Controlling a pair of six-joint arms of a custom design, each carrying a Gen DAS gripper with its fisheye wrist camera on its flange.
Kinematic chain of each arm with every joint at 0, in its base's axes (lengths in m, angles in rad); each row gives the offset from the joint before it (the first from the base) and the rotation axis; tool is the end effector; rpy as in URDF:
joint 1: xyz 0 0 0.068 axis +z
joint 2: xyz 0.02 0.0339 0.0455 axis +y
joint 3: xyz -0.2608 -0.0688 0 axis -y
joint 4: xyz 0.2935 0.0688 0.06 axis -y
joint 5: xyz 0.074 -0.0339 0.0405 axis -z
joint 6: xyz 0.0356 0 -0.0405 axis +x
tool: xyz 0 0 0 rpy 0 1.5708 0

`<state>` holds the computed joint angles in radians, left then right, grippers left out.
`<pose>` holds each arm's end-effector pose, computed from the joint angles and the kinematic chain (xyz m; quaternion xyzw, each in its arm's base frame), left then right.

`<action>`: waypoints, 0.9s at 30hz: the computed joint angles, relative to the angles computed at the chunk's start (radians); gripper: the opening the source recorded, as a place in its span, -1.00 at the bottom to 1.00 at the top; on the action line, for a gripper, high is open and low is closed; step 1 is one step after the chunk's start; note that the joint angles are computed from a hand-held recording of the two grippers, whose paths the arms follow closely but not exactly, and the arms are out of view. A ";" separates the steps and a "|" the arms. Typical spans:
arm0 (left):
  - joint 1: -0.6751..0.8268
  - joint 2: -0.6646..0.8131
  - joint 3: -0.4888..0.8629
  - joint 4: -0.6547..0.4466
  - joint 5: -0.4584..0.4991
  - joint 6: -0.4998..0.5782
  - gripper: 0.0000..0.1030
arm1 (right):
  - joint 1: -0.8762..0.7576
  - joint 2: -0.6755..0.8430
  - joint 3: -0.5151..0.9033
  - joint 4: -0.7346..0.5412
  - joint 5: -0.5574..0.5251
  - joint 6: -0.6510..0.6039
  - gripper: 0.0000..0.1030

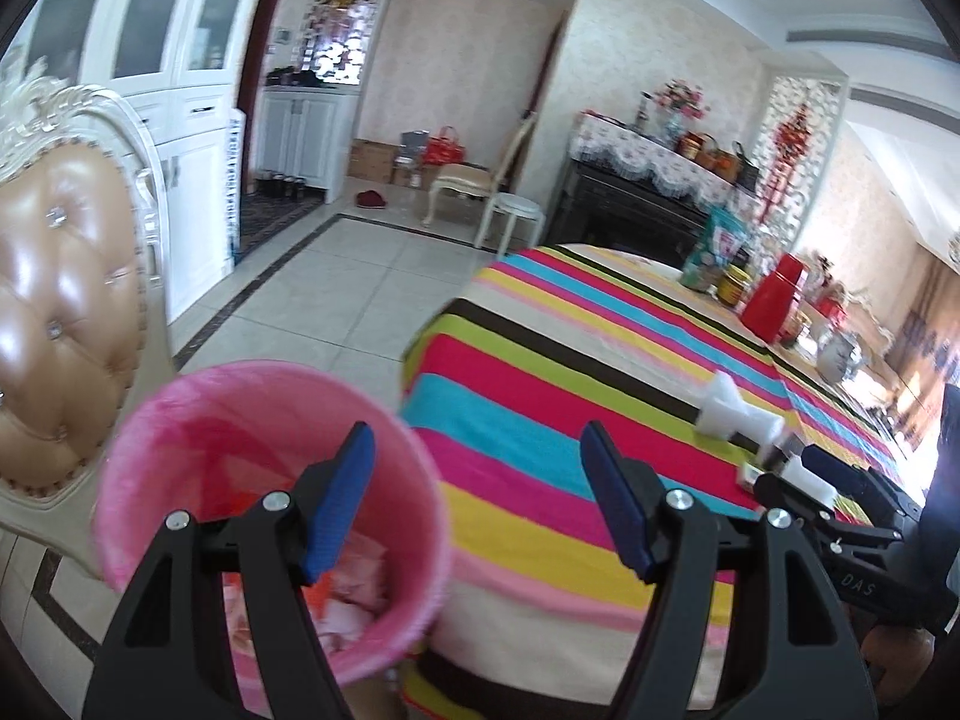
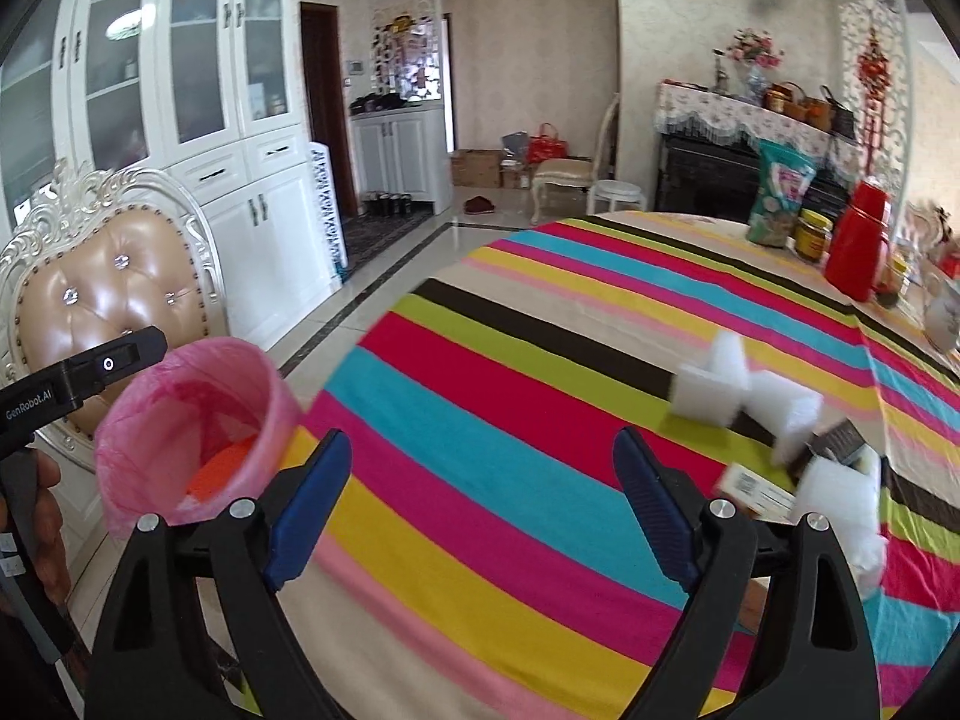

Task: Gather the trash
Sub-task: 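Move both open tools back over the table toward the remaining items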

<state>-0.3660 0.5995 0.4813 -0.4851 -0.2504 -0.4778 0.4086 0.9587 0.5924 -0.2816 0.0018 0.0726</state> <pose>0.1829 -0.0607 0.2241 -0.1071 0.8737 -0.0881 0.4663 0.2323 0.1005 0.2117 -0.1493 0.8829 0.1053 0.4326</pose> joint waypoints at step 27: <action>-0.529 0.829 0.412 0.322 -0.150 -0.093 0.35 | -0.984 0.001 -0.119 -0.067 -0.489 -0.412 0.63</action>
